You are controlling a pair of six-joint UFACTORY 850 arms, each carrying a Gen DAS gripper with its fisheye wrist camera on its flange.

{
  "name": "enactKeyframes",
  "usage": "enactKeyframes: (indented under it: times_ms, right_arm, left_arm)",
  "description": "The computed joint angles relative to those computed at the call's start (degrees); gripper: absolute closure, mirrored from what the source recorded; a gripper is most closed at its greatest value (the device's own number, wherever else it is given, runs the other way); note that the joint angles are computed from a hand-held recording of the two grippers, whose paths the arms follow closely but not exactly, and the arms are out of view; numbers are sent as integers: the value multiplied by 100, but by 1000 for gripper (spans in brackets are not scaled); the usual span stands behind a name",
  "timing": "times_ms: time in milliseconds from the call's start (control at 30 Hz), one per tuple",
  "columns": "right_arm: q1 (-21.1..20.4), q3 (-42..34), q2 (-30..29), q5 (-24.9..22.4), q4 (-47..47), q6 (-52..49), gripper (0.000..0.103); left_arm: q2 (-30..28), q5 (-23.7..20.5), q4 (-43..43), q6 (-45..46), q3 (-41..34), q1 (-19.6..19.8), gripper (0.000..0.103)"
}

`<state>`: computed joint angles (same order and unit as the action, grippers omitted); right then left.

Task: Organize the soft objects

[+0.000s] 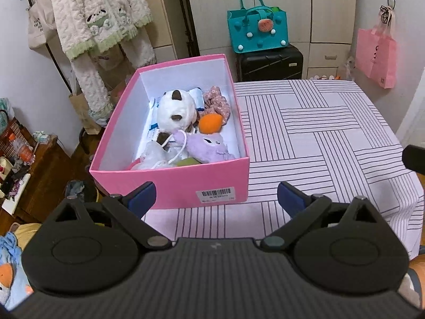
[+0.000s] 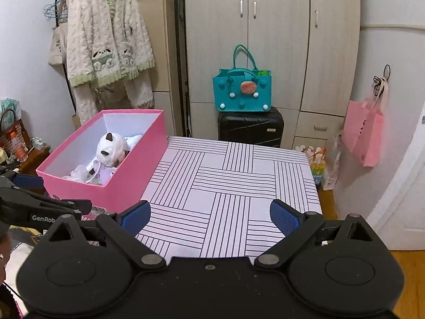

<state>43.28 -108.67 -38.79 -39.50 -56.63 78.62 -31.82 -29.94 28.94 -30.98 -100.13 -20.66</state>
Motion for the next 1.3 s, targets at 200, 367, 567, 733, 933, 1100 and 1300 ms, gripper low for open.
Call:
enactKeyframes:
  times_ms: [200,367,567,733,933,1100,1300]
  right_arm:
    - [67,-5,-17,-143,-150,35,5]
    - [111,-97,-98,-296,-245,49,5]
    - [137,-45,-78,-304,-391,197,5]
    - [170,-24,-86,-416,-529,330,5]
    - [172,25,-58,-455,-601,418,5]
    - [177,174,11,-438,-716,589,5]
    - [226,456,111,-474,-1304,1086,5]
  left_arm:
    - [23,25,-43,-13,40,4,4]
    - [65,85,-108,8,110,23,4]
    - [105,145,-146,38,186,23,4]
    - [114,138,-164,44,198,26,4]
    - [135,170,-189,53,235,42,4]
    - [158,218,-150,31,286,46,4]
    - [205,331,35,-75,394,48,4]
